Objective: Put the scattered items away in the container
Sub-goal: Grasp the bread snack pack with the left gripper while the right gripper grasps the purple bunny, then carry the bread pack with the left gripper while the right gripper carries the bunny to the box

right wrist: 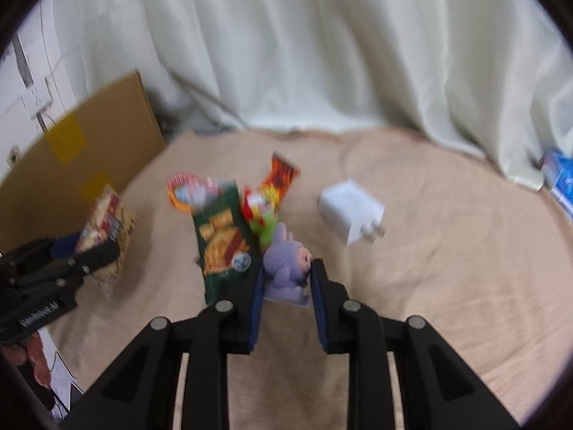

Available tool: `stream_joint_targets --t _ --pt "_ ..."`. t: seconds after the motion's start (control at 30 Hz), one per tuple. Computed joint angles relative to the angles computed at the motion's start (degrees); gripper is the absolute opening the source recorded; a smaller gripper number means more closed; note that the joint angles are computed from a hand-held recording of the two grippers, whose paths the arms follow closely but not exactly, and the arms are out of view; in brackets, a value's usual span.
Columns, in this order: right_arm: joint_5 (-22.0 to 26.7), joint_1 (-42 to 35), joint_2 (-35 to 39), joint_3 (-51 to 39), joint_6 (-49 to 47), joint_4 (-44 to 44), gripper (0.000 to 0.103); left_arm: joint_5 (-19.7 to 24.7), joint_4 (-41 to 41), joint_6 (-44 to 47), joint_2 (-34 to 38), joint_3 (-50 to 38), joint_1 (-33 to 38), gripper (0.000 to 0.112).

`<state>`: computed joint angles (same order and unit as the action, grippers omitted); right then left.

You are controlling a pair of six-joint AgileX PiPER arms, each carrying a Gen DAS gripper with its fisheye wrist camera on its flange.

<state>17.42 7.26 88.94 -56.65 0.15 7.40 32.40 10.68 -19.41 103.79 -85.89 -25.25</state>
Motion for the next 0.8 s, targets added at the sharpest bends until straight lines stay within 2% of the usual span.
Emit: stream_joint_targets --t 0.27,0.8 --pt "2.5 0.8 -9.2 -1.0 6.7 -7.1 0.029 1.0 2.1 -1.7 -4.8 -0.7 -1.8 0.046" --pt "5.2 2.6 -15.6 1.0 15.1 -14.9 0.029 2.6 4.9 -4.0 -10.6 1.8 -4.5 0.046"
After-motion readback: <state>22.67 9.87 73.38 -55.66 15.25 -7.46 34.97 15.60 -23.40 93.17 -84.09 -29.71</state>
